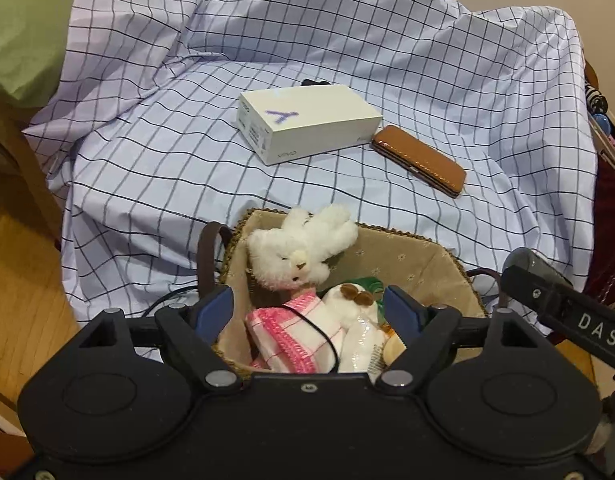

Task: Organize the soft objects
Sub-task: 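Release the plush bear with the left tool while the right tool drops the bottle in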

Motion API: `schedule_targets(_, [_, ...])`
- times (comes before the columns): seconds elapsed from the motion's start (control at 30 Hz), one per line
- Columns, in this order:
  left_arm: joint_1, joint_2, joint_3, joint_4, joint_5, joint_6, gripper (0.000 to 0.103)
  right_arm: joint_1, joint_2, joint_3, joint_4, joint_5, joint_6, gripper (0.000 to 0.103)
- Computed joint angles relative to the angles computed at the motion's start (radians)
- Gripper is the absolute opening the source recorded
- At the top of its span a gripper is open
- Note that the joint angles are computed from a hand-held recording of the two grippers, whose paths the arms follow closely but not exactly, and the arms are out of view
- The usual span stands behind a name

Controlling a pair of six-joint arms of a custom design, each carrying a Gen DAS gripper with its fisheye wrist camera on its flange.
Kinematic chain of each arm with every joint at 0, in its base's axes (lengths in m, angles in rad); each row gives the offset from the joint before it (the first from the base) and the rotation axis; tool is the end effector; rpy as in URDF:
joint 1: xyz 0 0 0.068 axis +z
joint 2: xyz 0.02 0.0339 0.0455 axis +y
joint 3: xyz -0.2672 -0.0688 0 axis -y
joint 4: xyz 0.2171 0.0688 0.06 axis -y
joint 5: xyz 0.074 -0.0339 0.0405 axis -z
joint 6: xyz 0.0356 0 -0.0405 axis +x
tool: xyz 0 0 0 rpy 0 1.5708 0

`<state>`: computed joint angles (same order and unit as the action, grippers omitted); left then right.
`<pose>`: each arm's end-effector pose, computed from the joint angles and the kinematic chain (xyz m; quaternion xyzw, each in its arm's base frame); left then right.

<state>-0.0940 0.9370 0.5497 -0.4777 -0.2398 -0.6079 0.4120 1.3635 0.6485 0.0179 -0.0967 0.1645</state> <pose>0.1560 -0.0062 0.2197 -0.2767 0.8905 -0.0126 0.3608 0.2297 0.1041 0.2077 -0.1320 0.8956 0.1621 0.3927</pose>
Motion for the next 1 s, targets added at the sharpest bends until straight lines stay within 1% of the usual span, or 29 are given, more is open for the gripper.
schedule_targets(0.03, [-0.005,-0.002,0.0,-0.006,-0.012,-0.003,0.078,0.001,0.003,0.002,-0.002,0.001,-0.001,0.07])
schedule_targets(0.1, [-0.015,-0.004,0.001,-0.019,-0.037,-0.009,0.088,0.003,0.008,0.006,-0.007,0.002,-0.006,0.07])
schedule_targets(0.13, [-0.022,-0.007,0.0,-0.024,-0.052,-0.013,0.089,0.005,0.01,0.007,-0.008,0.002,-0.008,0.07])
schedule_targets(0.23, [-0.036,-0.007,0.0,-0.034,-0.08,-0.014,0.089,0.011,0.015,0.013,-0.014,-0.002,-0.012,0.07])
schedule_targets(0.6, [-0.049,-0.001,-0.002,-0.045,-0.097,-0.013,0.09,-0.012,0.019,0.014,-0.012,-0.061,0.006,0.071])
schedule_targets(0.7, [-0.049,-0.003,-0.004,-0.047,-0.094,-0.012,0.09,-0.018,0.015,0.008,-0.001,-0.072,0.004,0.072])
schedule_targets(0.77, [-0.052,0.0,-0.004,-0.046,-0.094,-0.012,0.09,-0.015,0.012,0.007,0.004,-0.081,0.003,0.075])
schedule_targets(1.0, [-0.072,-0.001,-0.005,-0.048,-0.109,-0.014,0.09,0.002,0.0,0.006,0.001,-0.057,0.009,0.075])
